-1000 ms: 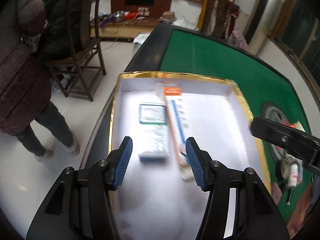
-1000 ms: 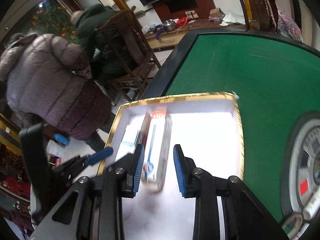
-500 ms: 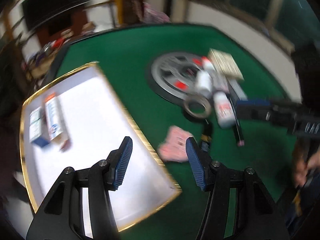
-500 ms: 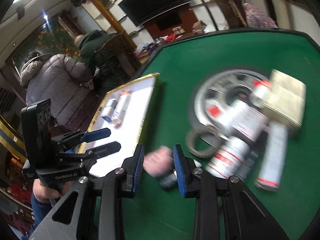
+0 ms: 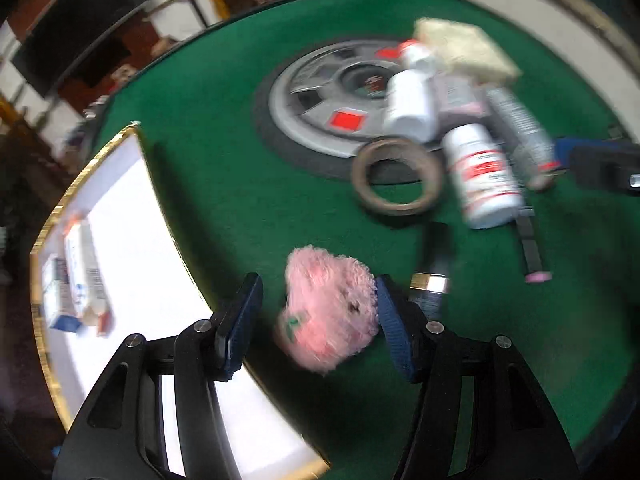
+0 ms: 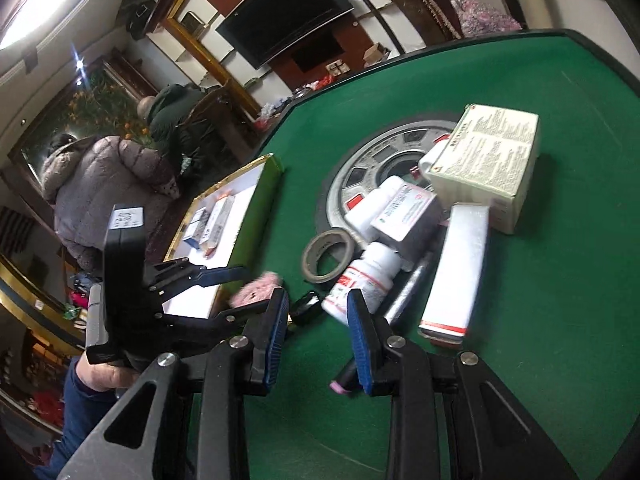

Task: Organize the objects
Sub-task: 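Move the left tool back to the table over the pink plush bear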

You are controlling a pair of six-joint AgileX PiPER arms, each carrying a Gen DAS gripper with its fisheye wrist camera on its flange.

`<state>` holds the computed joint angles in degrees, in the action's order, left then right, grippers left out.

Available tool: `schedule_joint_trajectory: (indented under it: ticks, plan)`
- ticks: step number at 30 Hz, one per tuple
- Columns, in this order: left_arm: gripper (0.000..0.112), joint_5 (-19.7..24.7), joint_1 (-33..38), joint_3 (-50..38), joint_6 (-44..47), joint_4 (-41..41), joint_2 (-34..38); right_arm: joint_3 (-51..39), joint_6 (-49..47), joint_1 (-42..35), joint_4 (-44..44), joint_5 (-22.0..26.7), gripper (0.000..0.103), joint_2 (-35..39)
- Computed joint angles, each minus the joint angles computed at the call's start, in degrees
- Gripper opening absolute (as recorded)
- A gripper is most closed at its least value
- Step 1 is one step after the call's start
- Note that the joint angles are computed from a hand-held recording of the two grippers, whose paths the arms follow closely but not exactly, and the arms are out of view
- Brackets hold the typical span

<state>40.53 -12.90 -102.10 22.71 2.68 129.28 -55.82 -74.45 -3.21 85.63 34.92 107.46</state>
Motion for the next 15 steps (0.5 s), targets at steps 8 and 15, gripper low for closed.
schedule_joint_trajectory:
  ticks: [8,15]
  plan:
    - [0.058,-2.1,1.2,4.5,5.9,-4.1,-5.3,-0.2,-0.4,-1.0,-0.2,1.8,0.030,1.3]
    - [0.058,-8.0,-0.5,7.7,-11.2,14.1,-6.0,0.3,0.3,-0.6,-1.4,1.0,0.030,0.9]
